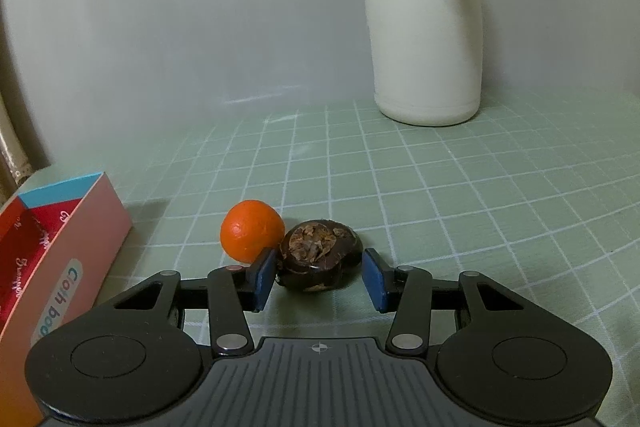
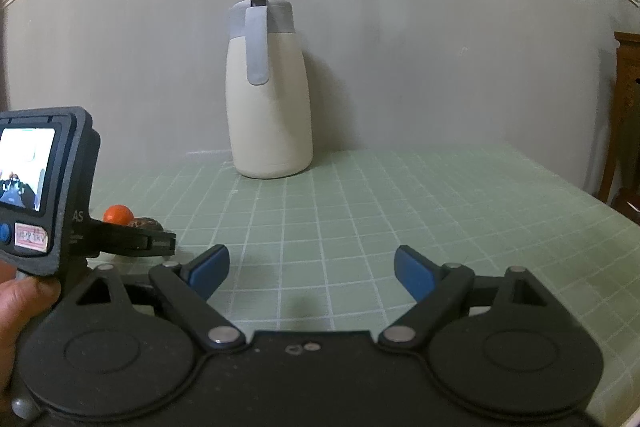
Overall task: Organize fruits
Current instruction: 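Close the left gripper around the dark brown fruit, then carry the brown fruit into the red box and open the left gripper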
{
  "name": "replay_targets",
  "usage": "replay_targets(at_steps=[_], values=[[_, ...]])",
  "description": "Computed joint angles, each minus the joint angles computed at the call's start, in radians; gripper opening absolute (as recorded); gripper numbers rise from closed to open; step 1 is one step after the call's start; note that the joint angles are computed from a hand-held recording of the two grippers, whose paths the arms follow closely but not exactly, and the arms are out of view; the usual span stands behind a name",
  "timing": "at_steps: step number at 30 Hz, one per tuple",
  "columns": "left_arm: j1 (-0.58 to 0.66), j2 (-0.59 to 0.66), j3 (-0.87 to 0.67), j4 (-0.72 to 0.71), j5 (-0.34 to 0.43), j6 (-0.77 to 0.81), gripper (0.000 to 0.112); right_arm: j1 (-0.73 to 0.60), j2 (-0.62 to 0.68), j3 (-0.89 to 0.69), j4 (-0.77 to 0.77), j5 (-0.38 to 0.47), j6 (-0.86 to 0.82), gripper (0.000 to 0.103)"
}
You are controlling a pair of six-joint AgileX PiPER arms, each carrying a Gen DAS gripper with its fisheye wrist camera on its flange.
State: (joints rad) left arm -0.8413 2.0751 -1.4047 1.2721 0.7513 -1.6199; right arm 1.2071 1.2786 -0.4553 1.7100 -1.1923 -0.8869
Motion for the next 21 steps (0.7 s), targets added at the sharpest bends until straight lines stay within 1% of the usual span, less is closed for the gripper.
replay_targets(at_steps=[3, 6, 11, 15, 18, 21], values=[[0.001, -0.037, 0.056, 0.049, -0.032, -0.062, 0.046, 0.003, 0.008, -0.008, 0.000, 0.000, -0.008, 0.089], [-0.012, -0.076, 0.112, 0.105, -0.030, -0.115, 0.046, -0.006, 0.012, -0.013, -0.006, 0.010, -0.014, 0.089], [-0.021, -0.175, 0.227, 0.176, -0.059, -0.186, 0.046, 0.000, 0.024, -0.027, -0.011, 0.004, -0.016, 0.089], [-0.030, -0.260, 0.317, 0.209, -0.047, -0.230, 0.046, 0.022, 0.059, -0.051, 0.003, -0.015, -0.024, 0.089], [-0.039, -0.322, 0.385, 0.232, -0.018, -0.258, 0.046, 0.025, 0.085, -0.073, 0.012, -0.025, -0.031, 0.089], [-0.044, -0.385, 0.448, 0.243, 0.020, -0.278, 0.046, 0.019, 0.103, -0.089, 0.008, -0.011, -0.029, 0.089]])
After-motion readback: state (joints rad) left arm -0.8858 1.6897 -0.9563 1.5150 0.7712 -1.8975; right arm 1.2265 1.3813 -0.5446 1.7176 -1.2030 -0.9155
